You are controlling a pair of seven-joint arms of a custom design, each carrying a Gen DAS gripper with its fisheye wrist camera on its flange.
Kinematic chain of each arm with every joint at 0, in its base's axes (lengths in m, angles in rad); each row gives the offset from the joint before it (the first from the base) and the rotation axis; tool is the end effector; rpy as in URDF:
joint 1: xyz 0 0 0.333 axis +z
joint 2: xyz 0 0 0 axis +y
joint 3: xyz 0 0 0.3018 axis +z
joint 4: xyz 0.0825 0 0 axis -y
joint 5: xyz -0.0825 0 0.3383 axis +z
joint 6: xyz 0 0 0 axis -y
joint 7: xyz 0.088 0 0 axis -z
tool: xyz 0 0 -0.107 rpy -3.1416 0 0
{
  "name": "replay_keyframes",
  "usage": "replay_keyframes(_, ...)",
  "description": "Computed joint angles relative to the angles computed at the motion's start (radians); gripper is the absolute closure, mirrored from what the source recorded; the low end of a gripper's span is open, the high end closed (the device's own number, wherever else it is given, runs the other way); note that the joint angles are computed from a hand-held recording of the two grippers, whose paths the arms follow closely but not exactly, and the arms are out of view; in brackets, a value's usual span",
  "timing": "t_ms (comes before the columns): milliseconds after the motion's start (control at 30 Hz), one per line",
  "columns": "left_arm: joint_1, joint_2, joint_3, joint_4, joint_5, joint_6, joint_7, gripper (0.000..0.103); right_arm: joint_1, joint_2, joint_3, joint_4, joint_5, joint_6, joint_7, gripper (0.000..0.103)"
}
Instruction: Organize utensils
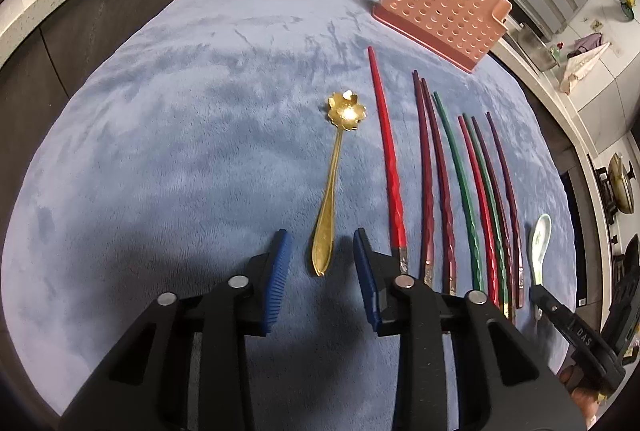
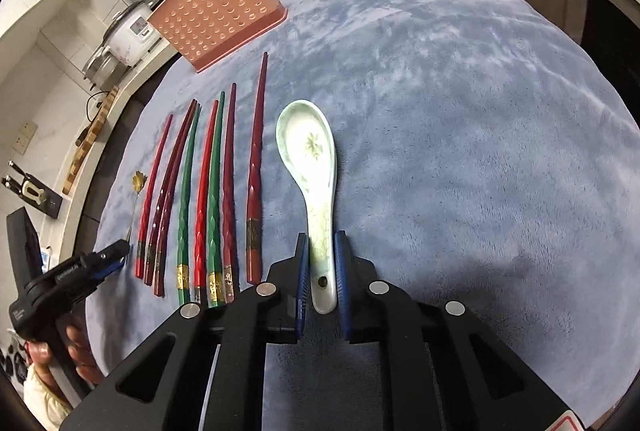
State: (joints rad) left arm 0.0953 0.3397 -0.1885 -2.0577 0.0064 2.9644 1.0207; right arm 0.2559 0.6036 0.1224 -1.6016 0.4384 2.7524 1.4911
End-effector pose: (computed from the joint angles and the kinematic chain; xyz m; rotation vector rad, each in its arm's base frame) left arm 0.5978 -0.0484 0.3574 -2.4202 1.4688 -0.7816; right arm 0.6522 0.2231 0.3530 -1.8276 1.7294 -0.0617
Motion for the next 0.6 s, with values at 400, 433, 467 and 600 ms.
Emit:
replay_keyframes(400, -0.061, -0.040, 0.081, -0.035, 0.134, 0.018, -0.075, 0.102, 0.052, -0.054, -0.046, -0.066, -0.097, 0.084, 0.017, 0.094)
replay_keyframes(433, -0.068, -0.047, 0.090, -0.037, 0.151, 0.015, -0.085, 0.102, 0.054, -0.062, -0.047, -0.073, -0.103, 0.094, 0.015, 0.094)
replay_keyframes(467, -0.072, -0.053, 0.095, -0.037, 0.163, 0.013, -0.092, 0.102, 0.057, -0.069, -0.050, -0.078, -0.110, 0.102, 0.016, 0.095)
replay_keyframes(600, -0.113, -0.086, 0.148, -0.035, 0.269, 0.006, -0.162, 0.102, 0.070, -0.085, -0.065, -0.086, -0.135, 0.120, 0.033, 0.096)
